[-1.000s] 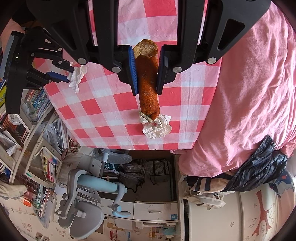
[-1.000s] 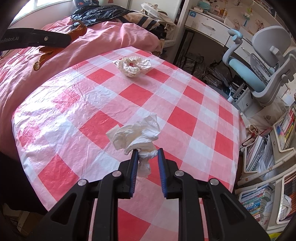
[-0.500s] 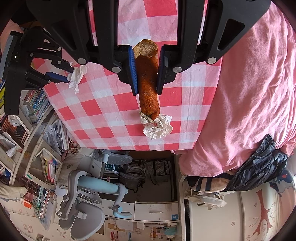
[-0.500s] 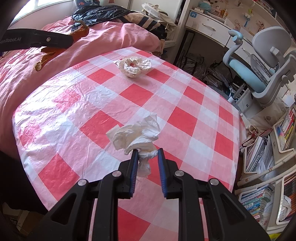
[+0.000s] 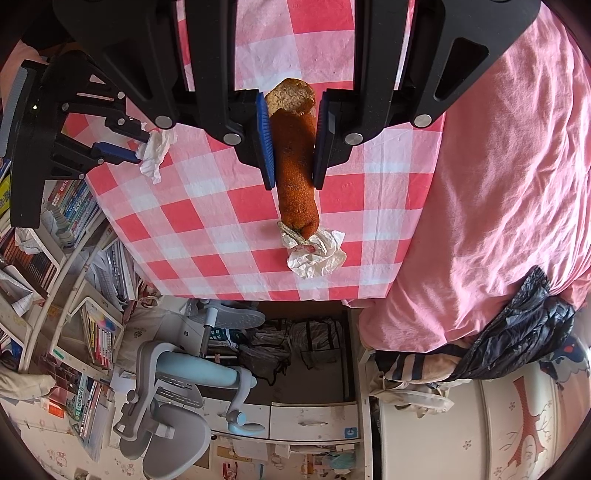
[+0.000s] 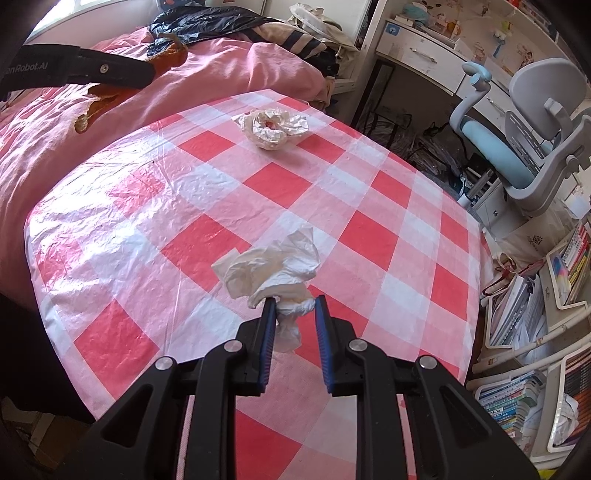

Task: Collect trash

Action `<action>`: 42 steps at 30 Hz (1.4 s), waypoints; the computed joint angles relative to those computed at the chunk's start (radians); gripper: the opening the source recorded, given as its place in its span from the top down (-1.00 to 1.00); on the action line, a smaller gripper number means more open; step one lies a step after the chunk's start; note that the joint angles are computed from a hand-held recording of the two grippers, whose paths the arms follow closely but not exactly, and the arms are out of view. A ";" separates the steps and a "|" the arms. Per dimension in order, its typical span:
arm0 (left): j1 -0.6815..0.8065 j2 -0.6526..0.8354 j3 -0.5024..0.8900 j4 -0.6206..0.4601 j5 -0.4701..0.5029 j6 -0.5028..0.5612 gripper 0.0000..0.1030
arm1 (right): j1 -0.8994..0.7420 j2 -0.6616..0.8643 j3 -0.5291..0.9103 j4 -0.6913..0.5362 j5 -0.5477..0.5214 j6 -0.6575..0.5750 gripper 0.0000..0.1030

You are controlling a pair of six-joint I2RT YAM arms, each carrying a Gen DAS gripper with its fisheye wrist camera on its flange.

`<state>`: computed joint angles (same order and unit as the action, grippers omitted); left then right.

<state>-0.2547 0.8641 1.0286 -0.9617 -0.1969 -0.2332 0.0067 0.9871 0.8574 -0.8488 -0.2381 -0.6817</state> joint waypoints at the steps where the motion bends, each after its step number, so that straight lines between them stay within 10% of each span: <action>1: 0.003 -0.002 -0.003 0.001 0.002 0.002 0.62 | 0.000 0.000 0.000 0.000 0.000 0.000 0.57; 42: -0.045 0.009 0.003 0.004 -0.026 -0.022 0.62 | -0.016 -0.018 -0.018 0.020 0.004 -0.012 0.56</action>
<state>-0.2998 0.8728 1.0311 -0.9576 -0.2233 -0.2549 -0.0092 0.9688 0.8394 -0.8283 -0.2342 -0.6934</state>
